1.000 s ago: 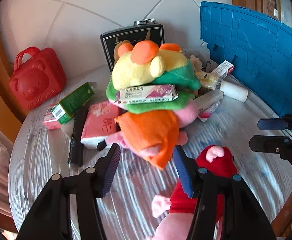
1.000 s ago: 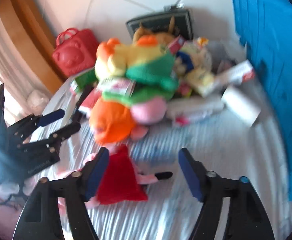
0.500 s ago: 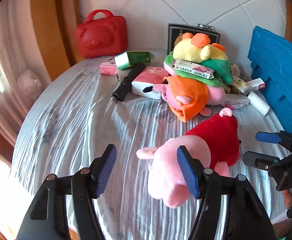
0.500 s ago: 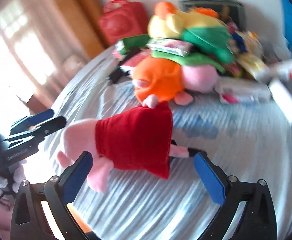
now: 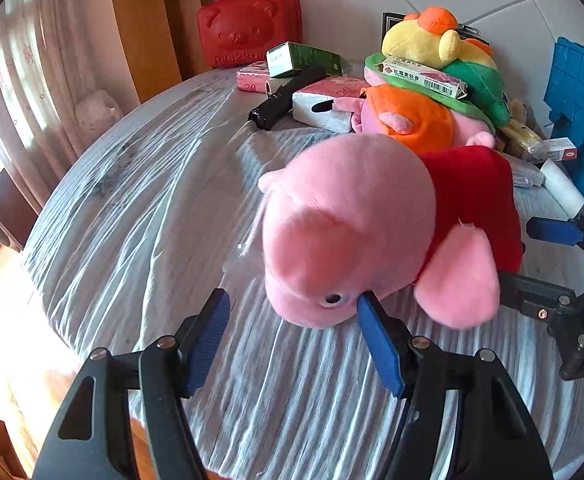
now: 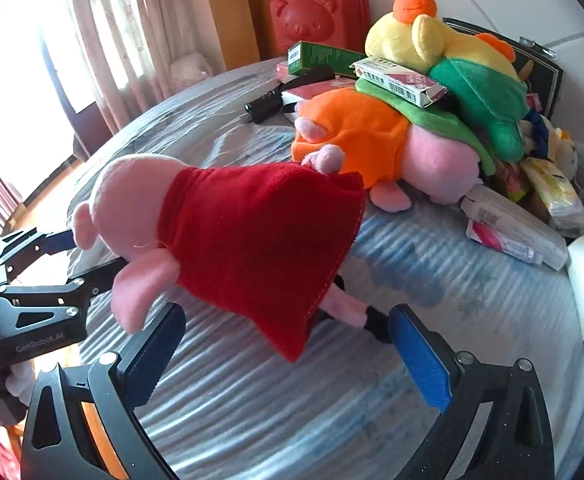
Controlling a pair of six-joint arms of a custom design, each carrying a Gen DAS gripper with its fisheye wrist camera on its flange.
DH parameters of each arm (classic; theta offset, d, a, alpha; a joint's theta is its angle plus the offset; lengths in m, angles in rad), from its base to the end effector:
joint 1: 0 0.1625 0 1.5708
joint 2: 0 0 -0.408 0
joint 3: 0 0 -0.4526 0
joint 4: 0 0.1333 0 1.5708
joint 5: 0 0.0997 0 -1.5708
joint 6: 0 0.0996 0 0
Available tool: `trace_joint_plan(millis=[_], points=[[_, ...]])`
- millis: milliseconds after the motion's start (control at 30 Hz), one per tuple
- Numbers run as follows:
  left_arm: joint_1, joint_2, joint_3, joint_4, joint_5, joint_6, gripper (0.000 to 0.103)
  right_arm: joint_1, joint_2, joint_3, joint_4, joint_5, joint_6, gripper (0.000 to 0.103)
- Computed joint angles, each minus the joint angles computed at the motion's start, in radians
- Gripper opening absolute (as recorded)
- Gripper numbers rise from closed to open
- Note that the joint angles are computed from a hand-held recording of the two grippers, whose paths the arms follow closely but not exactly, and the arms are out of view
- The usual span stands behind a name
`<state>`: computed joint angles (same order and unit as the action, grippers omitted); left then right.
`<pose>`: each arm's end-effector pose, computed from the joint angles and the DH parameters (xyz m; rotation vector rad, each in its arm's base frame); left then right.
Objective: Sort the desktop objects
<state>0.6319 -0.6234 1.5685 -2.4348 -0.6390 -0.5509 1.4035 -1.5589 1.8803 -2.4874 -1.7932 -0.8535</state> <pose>-0.4315 -0.5802 -0.0335 0.4910 2.2549 -0.7176 0.0146 -0.5819 0.4030 0.7930 -2.4853 0.5555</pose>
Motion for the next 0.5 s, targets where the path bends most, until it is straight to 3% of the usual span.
trace_joint_plan(millis=[267,500], points=[[0.069,0.078,-0.115,-0.054,-0.031,0.127,0.065,0.016,0.127,-0.094,-0.054,-0.017,0.015,0.103],[0.115,0.095,-0.17,-0.059,-0.08,0.204,0.07,0.048,0.195,-0.178,0.013,0.0,0.078,0.103]])
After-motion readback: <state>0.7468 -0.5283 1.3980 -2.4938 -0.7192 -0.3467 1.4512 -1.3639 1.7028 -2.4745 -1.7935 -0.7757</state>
